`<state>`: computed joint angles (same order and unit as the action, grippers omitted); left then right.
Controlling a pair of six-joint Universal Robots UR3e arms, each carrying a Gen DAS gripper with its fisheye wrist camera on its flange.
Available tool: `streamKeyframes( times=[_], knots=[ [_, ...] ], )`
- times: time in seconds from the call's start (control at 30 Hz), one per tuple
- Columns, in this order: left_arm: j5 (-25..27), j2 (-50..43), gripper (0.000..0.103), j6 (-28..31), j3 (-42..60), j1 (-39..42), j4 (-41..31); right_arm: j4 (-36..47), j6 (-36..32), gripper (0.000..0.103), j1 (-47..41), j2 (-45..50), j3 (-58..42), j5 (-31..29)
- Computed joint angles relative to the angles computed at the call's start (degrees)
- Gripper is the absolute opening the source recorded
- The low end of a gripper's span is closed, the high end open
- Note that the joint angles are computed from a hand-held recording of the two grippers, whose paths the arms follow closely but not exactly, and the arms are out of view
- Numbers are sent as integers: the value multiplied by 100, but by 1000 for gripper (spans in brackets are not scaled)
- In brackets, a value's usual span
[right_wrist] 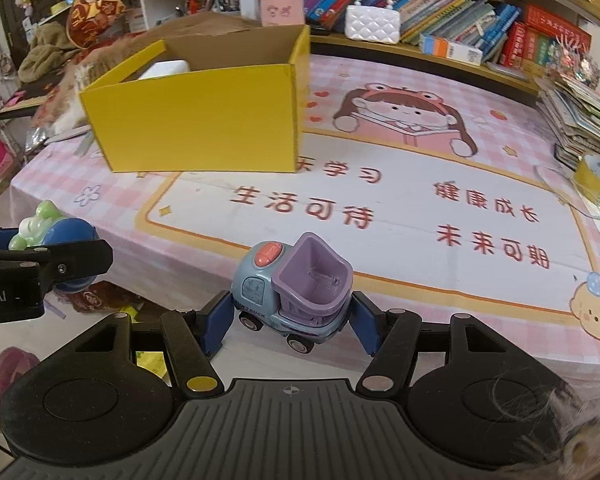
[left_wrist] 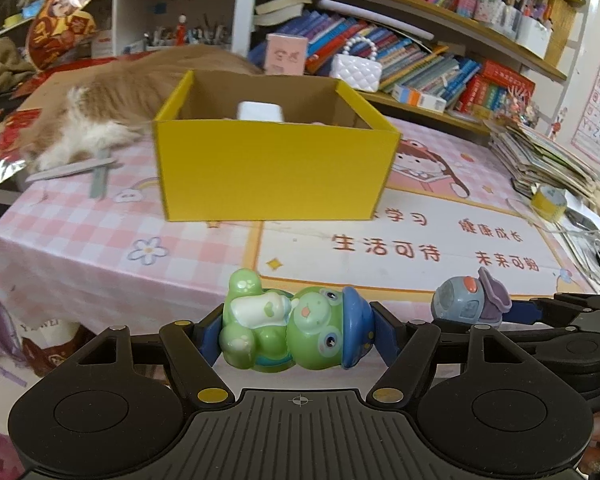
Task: Organize objects
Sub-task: 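Carry the frog toy and toy car over the yellow box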
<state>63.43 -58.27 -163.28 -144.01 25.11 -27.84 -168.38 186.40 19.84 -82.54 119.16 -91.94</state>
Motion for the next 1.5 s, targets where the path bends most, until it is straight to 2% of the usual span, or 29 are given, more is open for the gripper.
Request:
streamKeyframes(
  times=[0.23,0.4,0.53,0.7,0.9,1.07,1.2,1.33,1.5],
  knots=[
    [-663,1277,72,703,-167,1185,-1381,-35,42,60,405,257,-338,-173],
    [-1034,1855,72,1154,-102,1862,-2259,70,144,60,575,375,-616,-264],
    [-1146,1879,72,1265,-27,2088,-2367,147,171,60,682,531,-905,-310],
    [-1157,1412,72,895,110,2019,-1701,179,129,60,692,699,-1267,-276],
    [-1039,309,72,160,524,1622,-208,46,-44,60,519,962,-1834,-185],
    [-560,-1052,73,-617,1157,918,1277,5,-287,60,315,1372,-2591,-111],
    [-48,-2111,73,-1144,1860,319,2080,109,-522,60,95,1774,-3323,59],
    [512,-3070,73,-1512,2676,-233,2488,260,-777,60,-90,2279,-4135,254],
    [1132,-4139,73,-1647,3719,-765,2473,616,-1084,60,-287,3115,-5427,513]
  ],
)
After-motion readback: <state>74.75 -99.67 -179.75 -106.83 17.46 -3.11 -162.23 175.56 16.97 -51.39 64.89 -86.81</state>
